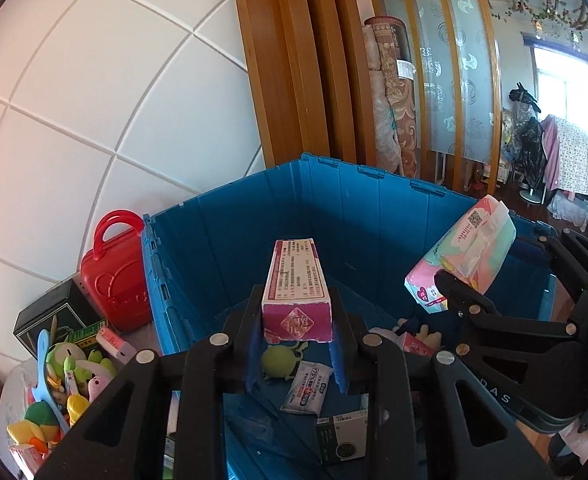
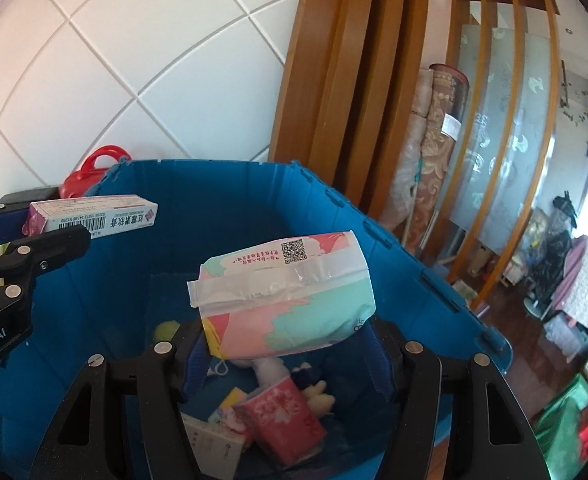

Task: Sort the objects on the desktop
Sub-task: 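Open both tools to drop the box and tissue pack into the crate, then move both tools back over the pile on the table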

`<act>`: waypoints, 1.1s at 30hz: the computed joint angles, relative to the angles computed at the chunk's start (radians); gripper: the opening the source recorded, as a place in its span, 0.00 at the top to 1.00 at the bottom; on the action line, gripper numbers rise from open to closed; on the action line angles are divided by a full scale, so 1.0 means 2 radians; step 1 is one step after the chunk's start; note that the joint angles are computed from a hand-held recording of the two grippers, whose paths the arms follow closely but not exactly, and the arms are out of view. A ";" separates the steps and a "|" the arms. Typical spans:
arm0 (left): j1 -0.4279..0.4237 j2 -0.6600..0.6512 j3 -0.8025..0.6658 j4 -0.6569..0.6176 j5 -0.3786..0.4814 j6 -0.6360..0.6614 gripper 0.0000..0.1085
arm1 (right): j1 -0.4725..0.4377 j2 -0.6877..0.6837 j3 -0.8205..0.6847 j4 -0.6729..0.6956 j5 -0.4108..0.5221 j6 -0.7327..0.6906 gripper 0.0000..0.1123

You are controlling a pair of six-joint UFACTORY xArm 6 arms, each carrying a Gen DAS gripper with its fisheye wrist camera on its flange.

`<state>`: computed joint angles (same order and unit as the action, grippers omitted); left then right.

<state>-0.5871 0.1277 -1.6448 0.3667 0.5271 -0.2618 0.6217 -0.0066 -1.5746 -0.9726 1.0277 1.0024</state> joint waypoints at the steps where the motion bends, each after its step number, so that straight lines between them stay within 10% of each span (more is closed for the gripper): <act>1: -0.002 0.004 -0.006 0.005 0.007 0.000 0.74 | -0.001 0.003 -0.003 0.001 0.000 -0.003 0.42; 11: -0.002 0.010 -0.017 0.001 0.036 0.002 0.37 | -0.001 0.009 -0.007 0.003 -0.002 -0.004 0.30; 16: 0.007 -0.012 0.018 0.011 -0.001 -0.028 0.37 | -0.002 -0.007 0.005 -0.008 -0.007 0.019 0.09; 33: 0.142 -0.265 0.304 0.056 -0.054 -0.118 0.28 | 0.085 0.040 -0.075 -0.022 -0.071 0.025 0.08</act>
<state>-0.3040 -0.4018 -1.0373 0.4781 0.4201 -0.4971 0.7914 0.0726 -1.7240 -1.0174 0.8852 1.0525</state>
